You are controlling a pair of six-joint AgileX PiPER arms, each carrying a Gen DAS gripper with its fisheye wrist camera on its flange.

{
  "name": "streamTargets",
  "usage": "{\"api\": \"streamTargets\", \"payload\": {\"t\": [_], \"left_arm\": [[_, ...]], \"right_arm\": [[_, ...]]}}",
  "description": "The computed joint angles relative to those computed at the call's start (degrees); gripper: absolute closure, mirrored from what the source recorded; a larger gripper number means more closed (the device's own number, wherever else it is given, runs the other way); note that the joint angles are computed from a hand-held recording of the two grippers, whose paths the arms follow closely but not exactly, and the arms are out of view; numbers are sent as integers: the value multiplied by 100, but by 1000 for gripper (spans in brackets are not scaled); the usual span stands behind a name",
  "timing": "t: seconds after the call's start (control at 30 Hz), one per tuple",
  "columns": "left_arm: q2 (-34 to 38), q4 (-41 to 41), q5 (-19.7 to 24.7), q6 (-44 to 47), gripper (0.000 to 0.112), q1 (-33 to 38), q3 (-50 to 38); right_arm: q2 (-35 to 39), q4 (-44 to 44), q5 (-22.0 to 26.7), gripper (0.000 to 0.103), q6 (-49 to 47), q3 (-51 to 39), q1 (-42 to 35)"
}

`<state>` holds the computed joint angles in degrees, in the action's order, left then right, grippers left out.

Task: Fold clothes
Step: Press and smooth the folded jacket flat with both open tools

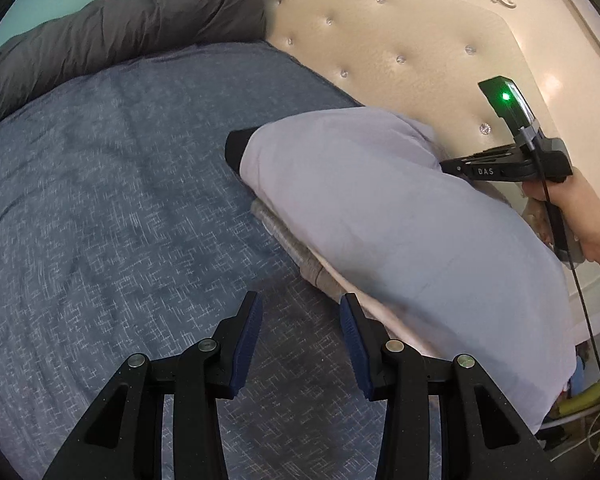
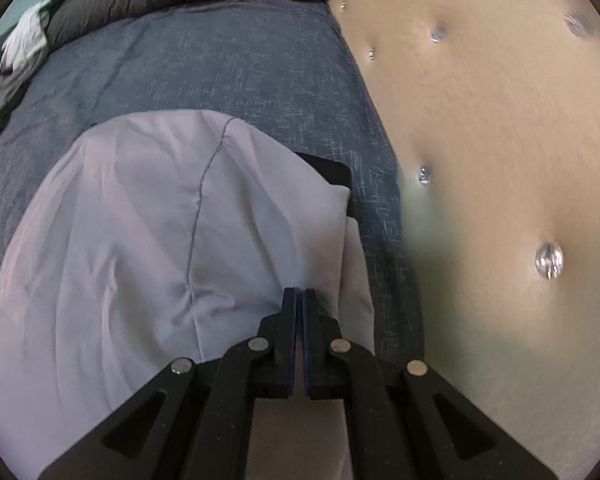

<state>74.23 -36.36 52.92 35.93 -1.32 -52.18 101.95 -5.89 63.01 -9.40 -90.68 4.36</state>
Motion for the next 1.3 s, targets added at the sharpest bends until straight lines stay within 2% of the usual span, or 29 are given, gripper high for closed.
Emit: {"api": "streamTargets", "payload": {"t": [0.27,0.53,0.7,0.77,0.9,1.07,1.3], "left_arm": [[-386,-13,276,-193,69,-208,-18],[-1109,284,494,-982,68,-1069,-107],[-1339,813,323,-1715,68,-1896,-14],[-1407,932,252,-1958,68,-2073,73],[-1525,966,256,-2156,68,-2140,199],[-1712,1094,406,-2302,68,-2107,169],[-2052,1056,854,-2264,68,-1749,-1]], "right_arm": [[-1291,932,-2,103,-509,662,-504],[-2988,2021,120,103,-1516,2026,-1364],[-3542,1847,10,103,-1558,2842,-1338],[-3626,1933,-140,103,-1647,3126,-1559],[-3746,2295,-392,103,-1906,3502,-2023],[-4183,2568,-466,103,-1787,3675,-2349],[-4911,2927,-28,103,-1704,3531,-2710]]}}
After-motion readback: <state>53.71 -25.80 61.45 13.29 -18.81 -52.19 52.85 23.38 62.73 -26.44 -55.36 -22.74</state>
